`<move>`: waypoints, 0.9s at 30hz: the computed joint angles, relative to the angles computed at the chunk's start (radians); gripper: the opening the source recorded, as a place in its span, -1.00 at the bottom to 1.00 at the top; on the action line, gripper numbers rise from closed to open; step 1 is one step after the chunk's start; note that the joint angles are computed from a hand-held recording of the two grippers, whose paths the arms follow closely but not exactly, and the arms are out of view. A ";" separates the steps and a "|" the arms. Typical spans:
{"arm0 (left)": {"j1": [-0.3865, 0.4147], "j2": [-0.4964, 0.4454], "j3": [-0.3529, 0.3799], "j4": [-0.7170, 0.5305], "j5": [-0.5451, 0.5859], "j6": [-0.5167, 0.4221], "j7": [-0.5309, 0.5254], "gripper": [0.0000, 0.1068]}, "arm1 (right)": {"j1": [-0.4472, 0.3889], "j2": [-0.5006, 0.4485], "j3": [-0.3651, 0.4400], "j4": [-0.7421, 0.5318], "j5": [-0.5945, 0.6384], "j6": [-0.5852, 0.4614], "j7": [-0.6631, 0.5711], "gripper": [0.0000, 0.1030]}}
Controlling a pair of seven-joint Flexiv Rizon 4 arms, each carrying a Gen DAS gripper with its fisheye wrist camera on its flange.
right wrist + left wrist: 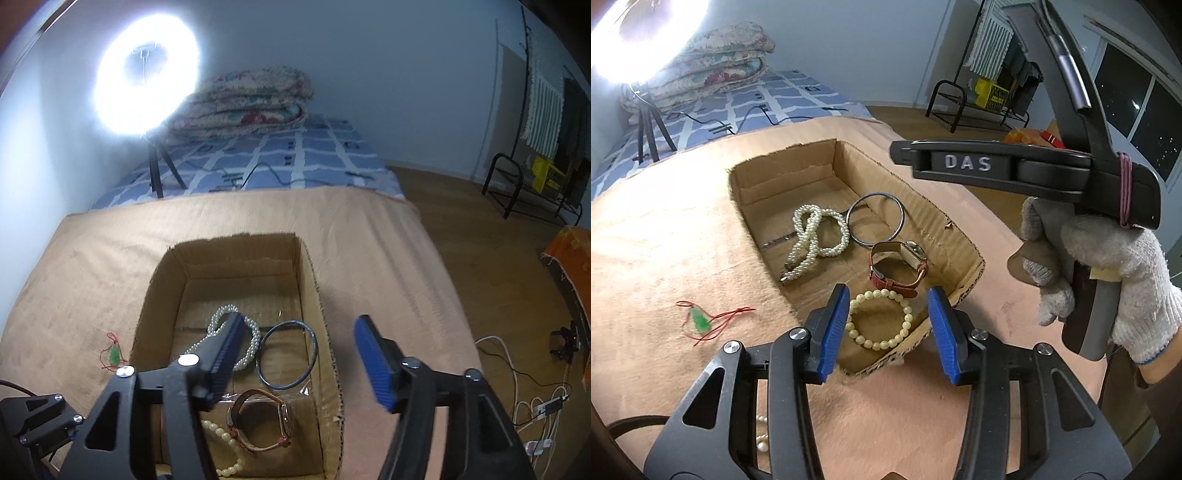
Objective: Organize jewelry
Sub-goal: 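Open the left tool to drop the bracelet in the box while the right tool releases the bangle, then move the left tool toward the green jade pendant while the right tool approaches the pearl necklace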
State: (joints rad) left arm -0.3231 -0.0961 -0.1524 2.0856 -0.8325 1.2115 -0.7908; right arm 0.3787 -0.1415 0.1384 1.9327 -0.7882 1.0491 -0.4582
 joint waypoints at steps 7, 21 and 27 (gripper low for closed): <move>-0.003 0.084 0.034 0.047 -0.015 -0.013 0.018 -0.16 | 0.004 0.054 0.015 0.009 -0.056 -0.052 0.054 0.66; 0.034 0.244 0.159 0.133 0.014 -0.059 0.051 -0.15 | 0.009 0.179 0.098 0.033 -0.090 -0.143 0.078 0.99; 0.082 0.270 0.199 0.154 0.031 -0.087 0.076 -0.15 | 0.015 0.227 0.135 0.069 -0.095 -0.108 0.067 0.99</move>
